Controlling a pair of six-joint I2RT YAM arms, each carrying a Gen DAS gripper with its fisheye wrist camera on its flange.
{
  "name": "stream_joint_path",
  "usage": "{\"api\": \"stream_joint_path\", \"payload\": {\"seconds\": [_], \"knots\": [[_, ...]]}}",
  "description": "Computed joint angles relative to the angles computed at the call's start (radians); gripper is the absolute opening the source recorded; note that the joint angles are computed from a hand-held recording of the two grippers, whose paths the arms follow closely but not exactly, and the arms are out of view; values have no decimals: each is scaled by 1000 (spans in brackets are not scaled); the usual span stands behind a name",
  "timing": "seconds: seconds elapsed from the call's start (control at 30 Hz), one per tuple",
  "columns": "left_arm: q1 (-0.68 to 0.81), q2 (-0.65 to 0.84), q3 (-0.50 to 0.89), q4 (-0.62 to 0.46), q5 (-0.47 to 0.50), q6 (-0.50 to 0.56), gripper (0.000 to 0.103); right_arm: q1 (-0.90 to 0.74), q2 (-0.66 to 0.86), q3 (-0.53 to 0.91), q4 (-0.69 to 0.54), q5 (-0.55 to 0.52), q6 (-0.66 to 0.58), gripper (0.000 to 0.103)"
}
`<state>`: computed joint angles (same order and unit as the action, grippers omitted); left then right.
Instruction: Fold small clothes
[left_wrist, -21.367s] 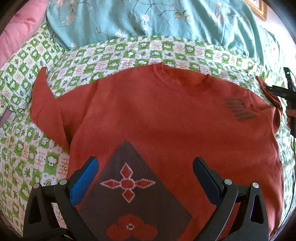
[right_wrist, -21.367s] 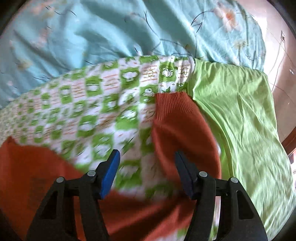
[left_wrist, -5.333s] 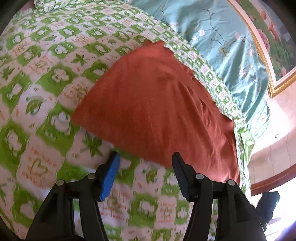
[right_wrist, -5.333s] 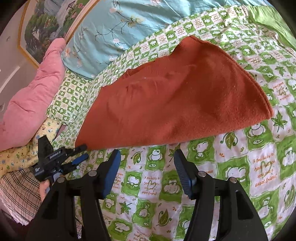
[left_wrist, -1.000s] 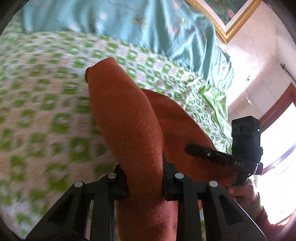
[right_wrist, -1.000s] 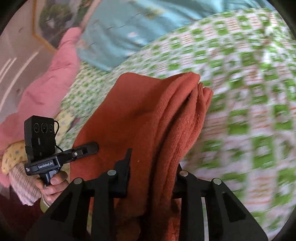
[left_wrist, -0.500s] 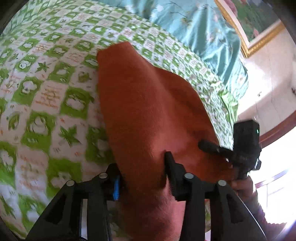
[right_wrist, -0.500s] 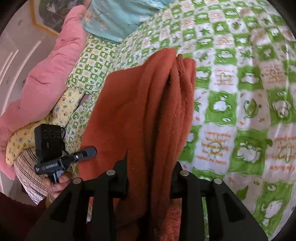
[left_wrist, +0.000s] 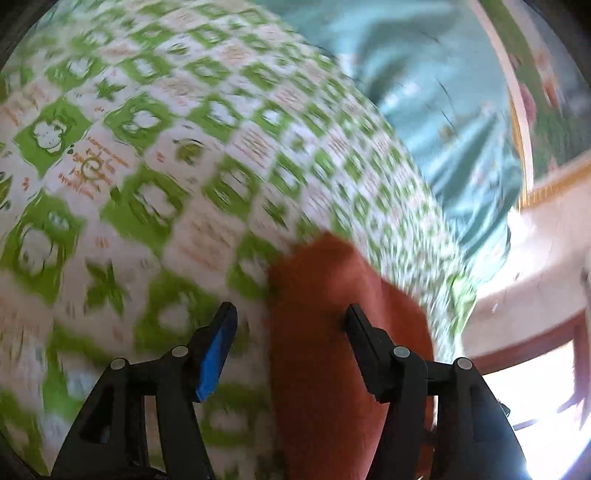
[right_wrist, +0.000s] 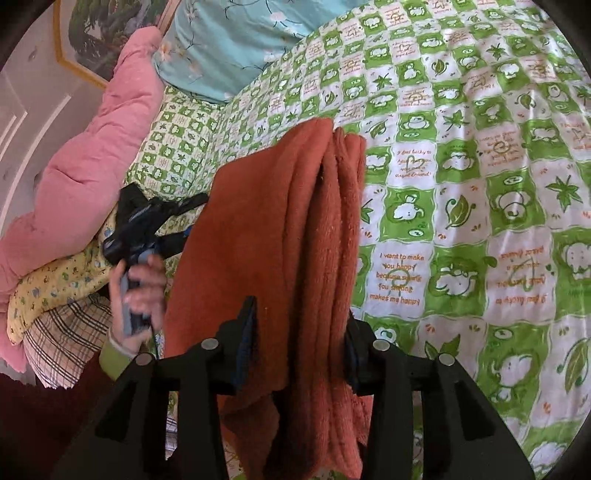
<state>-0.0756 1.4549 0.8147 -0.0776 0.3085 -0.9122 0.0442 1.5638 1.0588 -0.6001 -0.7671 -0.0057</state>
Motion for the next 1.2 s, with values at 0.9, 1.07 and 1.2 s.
{"api": "stream_joint_path", "payload": {"seconds": [0.9,1.07,1.2], "knots": [[-6,129,421,-334,-207,281,0,-7,-89,-12,21,69,49,43],[-151,-42,271,-385,-328,229,8,-7,-107,21,36,81,60,43],[-302,-144,176,-430,-412,124,39,44,-73,71,33,89,53,43]]}}
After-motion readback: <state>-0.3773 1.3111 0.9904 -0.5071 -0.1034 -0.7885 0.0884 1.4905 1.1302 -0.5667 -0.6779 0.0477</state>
